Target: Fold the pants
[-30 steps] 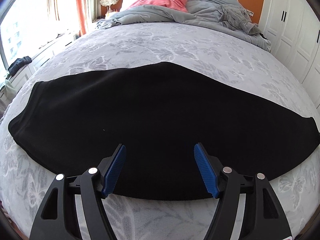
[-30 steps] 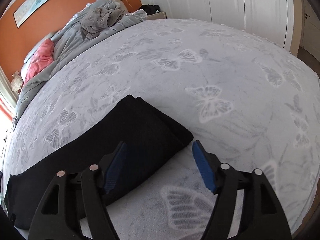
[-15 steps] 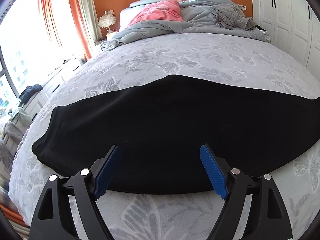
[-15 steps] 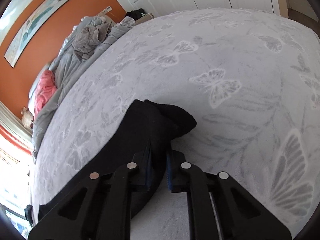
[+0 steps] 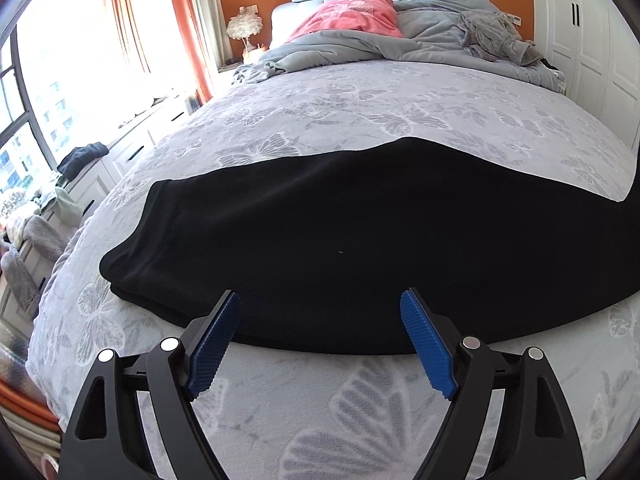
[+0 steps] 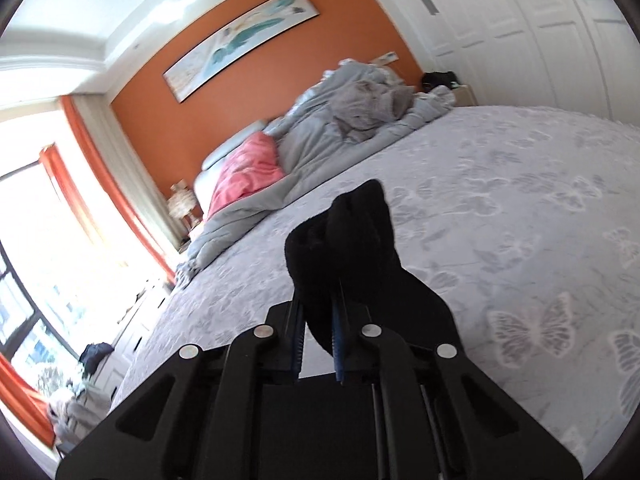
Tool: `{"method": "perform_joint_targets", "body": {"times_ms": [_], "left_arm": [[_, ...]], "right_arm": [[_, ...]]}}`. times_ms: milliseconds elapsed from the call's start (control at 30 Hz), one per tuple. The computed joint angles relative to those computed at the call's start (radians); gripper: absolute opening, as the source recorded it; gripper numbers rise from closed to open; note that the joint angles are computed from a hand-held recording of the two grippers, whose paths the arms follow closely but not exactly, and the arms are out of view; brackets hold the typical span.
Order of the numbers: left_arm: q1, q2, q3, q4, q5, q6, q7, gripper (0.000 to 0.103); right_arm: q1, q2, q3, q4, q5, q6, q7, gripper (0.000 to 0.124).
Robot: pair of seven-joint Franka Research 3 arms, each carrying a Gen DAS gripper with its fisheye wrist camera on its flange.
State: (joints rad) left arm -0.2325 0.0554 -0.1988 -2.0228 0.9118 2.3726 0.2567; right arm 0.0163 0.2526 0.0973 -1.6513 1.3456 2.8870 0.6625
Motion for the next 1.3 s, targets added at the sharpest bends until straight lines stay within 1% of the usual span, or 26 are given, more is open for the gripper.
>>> {"method": "perform_joint_targets", "body": {"times_ms": [167,233,367,433,467,533,567,600,633,667,700,733,767,800,833,867,900,933,967,1000,1033,1100,1167,1233,1267,1300], "left_arm": [[0.016,-0.042,0.004,-0.048,-0.004,0.004,-0.009,0.079],[0.026,-0.055,0.004,-0.063,-0.006,0.003,-0.007,0.079],[0.045,-0.088,0.004,-0.104,-0.013,0.004,-0.011,0.079],[0.056,-0.104,0.004,-0.124,-0.012,0.003,-0.013,0.079],[0.062,-0.111,0.004,-0.134,-0.016,0.006,-0.012,0.079],[0.074,-0.127,0.006,-0.154,-0.027,0.016,-0.008,0.079],[0.08,-0.138,0.005,-0.168,-0.029,0.018,-0.008,0.079],[0.085,-0.146,0.005,-0.176,-0.035,0.021,-0.004,0.079],[0.091,-0.155,0.006,-0.184,-0.042,0.027,0.001,0.079],[0.096,-0.163,0.006,-0.192,-0.047,0.033,0.0,0.079],[0.103,-0.173,0.007,-0.199,-0.05,0.044,-0.004,0.079],[0.109,-0.182,0.007,-0.206,-0.053,0.055,-0.009,0.079],[0.116,-0.191,0.007,-0.212,-0.057,0.067,-0.016,0.079],[0.122,-0.197,0.008,-0.218,-0.062,0.082,-0.022,0.079],[0.128,-0.199,0.008,-0.22,-0.067,0.095,-0.027,0.08],[0.133,-0.198,0.008,-0.219,-0.075,0.105,-0.028,0.08],[0.135,-0.196,0.008,-0.217,-0.09,0.116,-0.022,0.08],[0.137,-0.191,0.008,-0.214,-0.105,0.125,-0.015,0.08],[0.137,-0.185,0.007,-0.209,-0.121,0.133,-0.007,0.08],[0.136,-0.179,0.007,-0.205,-0.137,0.145,0.003,0.08],[0.135,-0.172,0.005,-0.2,-0.147,0.156,0.011,0.08],[0.128,-0.159,0.001,-0.188,-0.17,0.173,0.027,0.08],[0.121,-0.143,-0.003,-0.172,-0.186,0.18,0.039,0.08],[0.111,-0.124,-0.006,-0.153,-0.203,0.186,0.048,0.08],[0.106,-0.115,-0.006,-0.143,-0.212,0.191,0.053,0.08],[0.101,-0.106,-0.007,-0.136,-0.218,0.197,0.054,0.08]], "right_arm": [[0.096,0.013,0.045,0.003,-0.145,-0.013,-0.027,0.01],[0.138,0.026,0.053,-0.002,-0.238,-0.007,-0.011,0.01],[0.203,0.066,0.051,-0.005,-0.447,-0.05,0.073,0.01],[0.232,0.09,0.036,-0.008,-0.568,-0.081,0.128,0.011],[0.249,0.103,0.025,-0.01,-0.629,-0.09,0.166,0.016],[0.273,0.135,-0.004,0.014,-0.764,-0.183,0.252,0.028],[0.283,0.14,-0.016,0.02,-0.825,-0.229,0.292,0.045],[0.288,0.129,-0.02,0.005,-0.867,-0.25,0.312,0.055],[0.274,0.099,-0.006,-0.029,-0.868,-0.243,0.293,0.056],[0.239,0.059,0.025,-0.069,-0.821,-0.233,0.231,0.057],[0.208,0.021,0.05,-0.104,-0.756,-0.208,0.163,0.062],[0.18,-0.024,0.07,-0.141,-0.667,-0.166,0.095,0.069],[0.153,-0.057,0.079,-0.163,-0.566,-0.133,0.029,0.088],[0.133,-0.083,0.076,-0.176,-0.47,-0.107,-0.021,0.094],[0.115,-0.097,0.063,-0.181,-0.432,-0.091,-0.01,0.094],[0.126,-0.094,0.015,-0.175,-0.464,-0.091,0.069,0.094],[0.126,-0.085,-0.03,-0.171,-0.539,-0.111,0.199,0.094],[0.119,-0.061,-0.072,-0.151,-0.616,-0.162,0.339,0.094],[0.1,-0.03,-0.102,-0.122,-0.66,-0.249,0.462,0.094],[0.064,0.012,-0.114,-0.079,-0.653,-0.361,0.541,0.094],[0.024,0.048,-0.108,-0.047,-0.614,-0.447,0.571,0.094],[-0.028,0.101,-0.088,-0.004,-0.578,-0.562,0.569,0.093],[-0.049,0.119,-0.068,0.003,-0.563,-0.603,0.524,0.092],[-0.055,0.137,-0.056,0.01,-0.555,-0.644,0.51,0.074],[-0.033,0.132,-0.065,-0.005,-0.597,-0.612,0.529,0.062],[-0.011,0.121,-0.073,-0.029,-0.639,-0.56,0.529,0.044]]}}
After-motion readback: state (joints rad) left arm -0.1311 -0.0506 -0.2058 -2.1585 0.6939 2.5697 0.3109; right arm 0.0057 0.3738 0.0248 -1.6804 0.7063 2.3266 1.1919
